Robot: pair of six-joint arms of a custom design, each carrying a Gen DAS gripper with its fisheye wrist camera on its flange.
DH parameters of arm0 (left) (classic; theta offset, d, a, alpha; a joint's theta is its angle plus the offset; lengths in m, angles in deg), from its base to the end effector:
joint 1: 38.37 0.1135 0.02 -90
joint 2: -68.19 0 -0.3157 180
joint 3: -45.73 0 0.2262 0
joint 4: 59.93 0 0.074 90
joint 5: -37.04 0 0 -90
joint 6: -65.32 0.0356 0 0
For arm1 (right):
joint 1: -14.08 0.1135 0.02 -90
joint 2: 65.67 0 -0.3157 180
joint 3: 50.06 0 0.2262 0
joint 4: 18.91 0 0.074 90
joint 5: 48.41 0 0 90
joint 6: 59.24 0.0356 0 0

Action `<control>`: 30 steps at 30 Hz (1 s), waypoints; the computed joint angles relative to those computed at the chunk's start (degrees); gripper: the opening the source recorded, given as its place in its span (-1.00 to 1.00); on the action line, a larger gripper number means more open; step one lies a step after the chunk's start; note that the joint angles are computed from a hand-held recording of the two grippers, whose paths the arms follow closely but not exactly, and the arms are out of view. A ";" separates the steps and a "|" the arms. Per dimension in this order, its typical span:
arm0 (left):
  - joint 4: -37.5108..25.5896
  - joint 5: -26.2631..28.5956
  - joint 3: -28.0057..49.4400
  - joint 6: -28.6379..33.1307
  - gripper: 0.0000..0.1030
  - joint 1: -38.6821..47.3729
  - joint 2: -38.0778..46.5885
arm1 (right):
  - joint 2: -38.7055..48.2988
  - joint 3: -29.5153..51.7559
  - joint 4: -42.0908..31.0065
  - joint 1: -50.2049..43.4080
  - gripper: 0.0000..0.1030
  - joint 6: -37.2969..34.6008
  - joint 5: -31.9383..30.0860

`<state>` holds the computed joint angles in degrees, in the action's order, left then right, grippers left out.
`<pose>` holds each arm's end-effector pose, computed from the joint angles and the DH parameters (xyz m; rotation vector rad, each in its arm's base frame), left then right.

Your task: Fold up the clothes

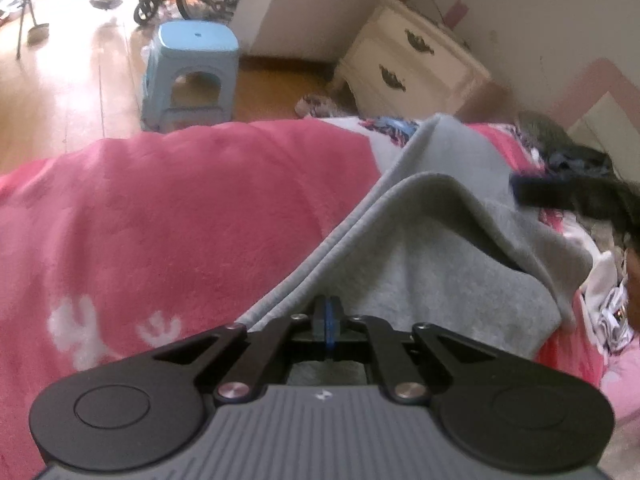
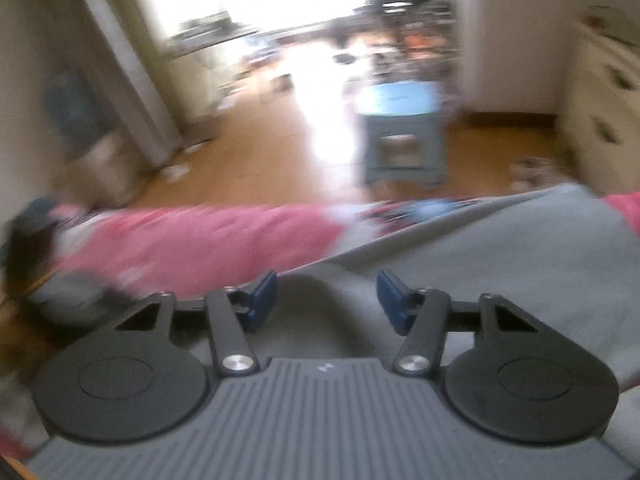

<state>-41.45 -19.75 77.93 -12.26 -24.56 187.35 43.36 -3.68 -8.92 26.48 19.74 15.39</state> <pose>0.2221 0.0345 0.0668 0.1149 2.5809 -0.6379 0.2810 0.0779 0.1268 -0.6826 2.3486 0.5773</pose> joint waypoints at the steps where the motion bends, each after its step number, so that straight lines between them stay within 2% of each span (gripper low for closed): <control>1: -2.33 -0.13 1.04 0.12 -0.93 -0.14 -0.41 | 0.03 -0.57 -1.29 2.24 -0.10 -2.16 -1.55; 3: -6.84 -0.14 3.16 0.08 -0.93 -0.09 -1.04 | 1.60 -1.19 -2.82 7.89 -0.32 -6.41 -2.55; 5: -9.21 -0.24 4.26 -0.17 -0.93 -0.10 -1.31 | 5.72 -1.26 -1.93 14.25 -0.44 -11.33 0.03; 7: -10.65 -0.70 4.63 0.23 -0.93 -0.13 -1.82 | 9.36 -1.34 -1.15 17.55 -0.49 -15.78 4.28; 9: -11.20 -1.28 4.53 1.08 -0.93 -0.43 -2.52 | 10.51 -3.07 -0.42 14.53 -0.49 -20.95 4.64; 11: -11.30 -1.11 4.77 2.19 -0.93 -0.38 -2.25 | 7.78 -1.67 -9.79 7.33 -0.50 -26.35 4.99; 13: -11.74 -0.55 5.09 3.04 -0.93 -0.04 -2.02 | 4.96 -1.83 -14.30 1.45 -0.50 -31.27 9.81; 14: -12.34 -0.23 5.40 3.45 -0.93 0.21 -2.05 | 3.67 -1.56 -16.58 -1.33 -0.56 -33.06 11.90; 15: -12.54 0.08 5.54 3.97 -0.93 0.46 -1.87 | 2.47 -1.18 -18.65 -4.04 -0.71 -34.72 13.95; 16: -12.67 0.34 5.68 4.37 -0.93 0.63 -1.68 | 0.42 -0.84 -20.63 -4.70 -0.70 -33.97 14.43; 18: -12.53 0.56 5.94 4.17 -0.93 0.48 -1.29 | -3.99 -0.63 -23.03 -3.23 -0.69 -32.52 10.49; 20: -12.54 0.54 6.15 3.63 -0.93 0.31 -1.10 | -5.60 -0.33 -22.49 2.92 -0.69 -27.91 5.54; 22: -12.28 0.40 6.05 3.16 -0.93 0.17 -1.09 | -2.04 0.79 -18.21 10.82 -0.69 -23.72 1.95; 25: -11.93 0.97 5.89 2.97 -0.93 0.68 -0.75 | 6.63 3.18 -12.05 21.73 -0.71 -19.10 0.38; 28: -11.43 1.59 6.07 3.58 -0.93 0.83 0.06 | 10.96 0.04 -6.35 25.44 -0.74 -24.06 5.13; 30: -11.52 2.32 6.35 4.37 -0.93 1.23 0.56 | 9.33 -1.30 -9.40 21.47 -0.75 -26.96 5.62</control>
